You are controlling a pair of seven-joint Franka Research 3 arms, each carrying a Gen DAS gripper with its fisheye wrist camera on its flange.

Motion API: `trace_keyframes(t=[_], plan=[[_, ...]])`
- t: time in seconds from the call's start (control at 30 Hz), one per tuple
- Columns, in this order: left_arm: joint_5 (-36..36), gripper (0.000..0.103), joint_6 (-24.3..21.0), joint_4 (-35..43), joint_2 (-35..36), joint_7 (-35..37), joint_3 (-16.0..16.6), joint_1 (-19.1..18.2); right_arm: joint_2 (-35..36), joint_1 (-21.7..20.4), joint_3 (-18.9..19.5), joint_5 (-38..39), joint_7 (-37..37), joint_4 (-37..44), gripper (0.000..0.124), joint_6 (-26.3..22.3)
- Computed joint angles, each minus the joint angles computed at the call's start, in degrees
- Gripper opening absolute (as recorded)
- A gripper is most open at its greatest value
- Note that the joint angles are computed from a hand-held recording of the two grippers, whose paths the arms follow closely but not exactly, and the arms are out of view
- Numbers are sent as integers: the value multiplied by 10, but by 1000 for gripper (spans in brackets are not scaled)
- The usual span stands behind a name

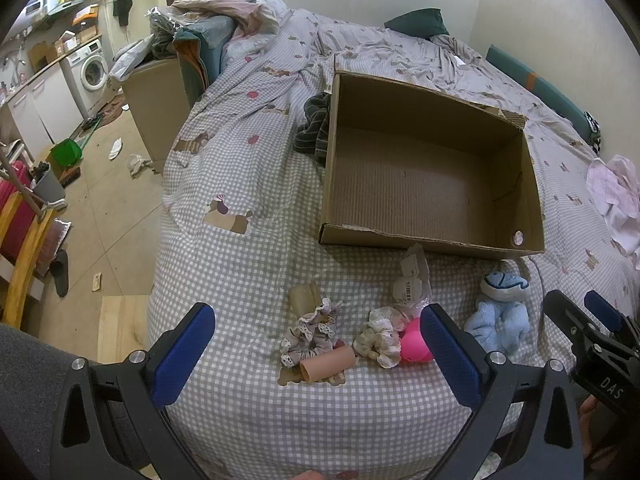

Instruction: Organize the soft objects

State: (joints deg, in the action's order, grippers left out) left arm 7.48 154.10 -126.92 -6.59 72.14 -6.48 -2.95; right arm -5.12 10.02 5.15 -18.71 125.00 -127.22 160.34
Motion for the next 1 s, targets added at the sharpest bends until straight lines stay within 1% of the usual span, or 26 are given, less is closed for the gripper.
trace_keyframes(t=[0.63, 1.0], plan=[[2, 102, 0, 0, 1, -3, -1, 1, 1, 1, 0, 2, -1, 0, 103, 1], [-3, 102, 2, -2, 1, 2, 0, 0, 4, 6, -1, 13, -14, 4, 103, -4]])
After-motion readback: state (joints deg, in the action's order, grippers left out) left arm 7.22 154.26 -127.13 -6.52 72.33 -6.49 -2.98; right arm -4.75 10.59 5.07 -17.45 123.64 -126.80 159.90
